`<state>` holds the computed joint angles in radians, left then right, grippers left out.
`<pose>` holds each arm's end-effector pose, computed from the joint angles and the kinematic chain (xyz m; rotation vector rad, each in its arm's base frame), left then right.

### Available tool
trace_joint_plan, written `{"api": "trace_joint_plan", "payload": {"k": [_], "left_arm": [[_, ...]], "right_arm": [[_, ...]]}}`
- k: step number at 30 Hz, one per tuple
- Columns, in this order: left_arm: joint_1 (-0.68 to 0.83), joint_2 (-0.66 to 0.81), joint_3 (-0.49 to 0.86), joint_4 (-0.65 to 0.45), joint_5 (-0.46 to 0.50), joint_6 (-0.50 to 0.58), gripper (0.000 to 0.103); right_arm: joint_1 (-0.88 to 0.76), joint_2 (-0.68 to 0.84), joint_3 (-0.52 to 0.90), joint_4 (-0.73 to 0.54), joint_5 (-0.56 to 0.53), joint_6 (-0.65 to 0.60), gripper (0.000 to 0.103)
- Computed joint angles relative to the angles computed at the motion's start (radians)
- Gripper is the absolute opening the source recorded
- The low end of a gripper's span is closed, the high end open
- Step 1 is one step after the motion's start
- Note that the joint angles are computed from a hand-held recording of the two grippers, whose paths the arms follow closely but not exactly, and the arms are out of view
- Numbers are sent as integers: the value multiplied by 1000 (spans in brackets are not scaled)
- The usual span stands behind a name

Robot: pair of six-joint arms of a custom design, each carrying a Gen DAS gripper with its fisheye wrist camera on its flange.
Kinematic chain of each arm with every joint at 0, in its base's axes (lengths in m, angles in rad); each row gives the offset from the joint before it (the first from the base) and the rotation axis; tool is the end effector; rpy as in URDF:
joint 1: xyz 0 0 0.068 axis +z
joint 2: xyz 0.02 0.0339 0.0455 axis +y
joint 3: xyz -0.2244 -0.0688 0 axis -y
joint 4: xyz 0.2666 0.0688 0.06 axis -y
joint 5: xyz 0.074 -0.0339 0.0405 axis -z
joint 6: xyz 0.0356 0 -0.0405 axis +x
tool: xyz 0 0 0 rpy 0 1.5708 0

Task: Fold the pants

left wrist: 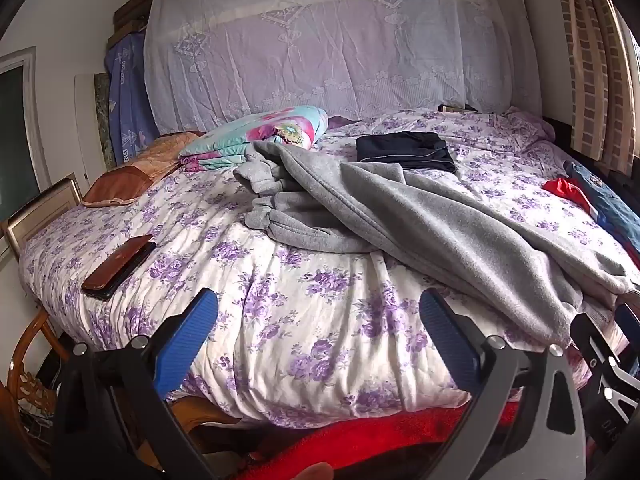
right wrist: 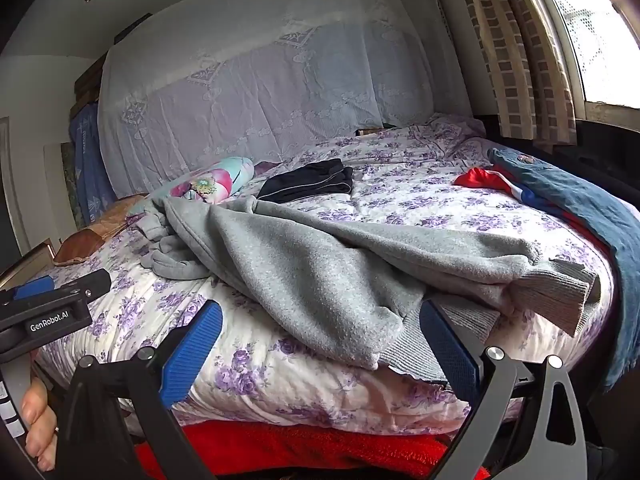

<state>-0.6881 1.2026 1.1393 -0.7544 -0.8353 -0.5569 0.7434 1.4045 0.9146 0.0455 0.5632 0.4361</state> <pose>0.2300 -0.1549 0.2945 -0.2259 2.0812 0.2680 0.2634 0.2163 0.2175 0.0526 1.9480 0.2123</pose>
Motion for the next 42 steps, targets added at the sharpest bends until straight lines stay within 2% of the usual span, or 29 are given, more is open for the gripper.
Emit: {"api": "trace_joint_plan", "payload": {"k": [16,18,26,38,42], "left_arm": [[11,-23,-29,12,10,10,98],[8,-19,-22,7,10,7,98],[12,-29,-41,13,16,6,98],[20,-34,-70,32,26,8,98],[24,-25,-73,39,37,8,98]], "right_arm": [[0,-33,8,-42,-1,6,99],[-12,0,11,-11,-13,3,99],[-19,-6,13,-41,-45,57,99],[-24,7,-6,29,-16,-14,99],[-33,12,2,13,-29,-7,99]]}}
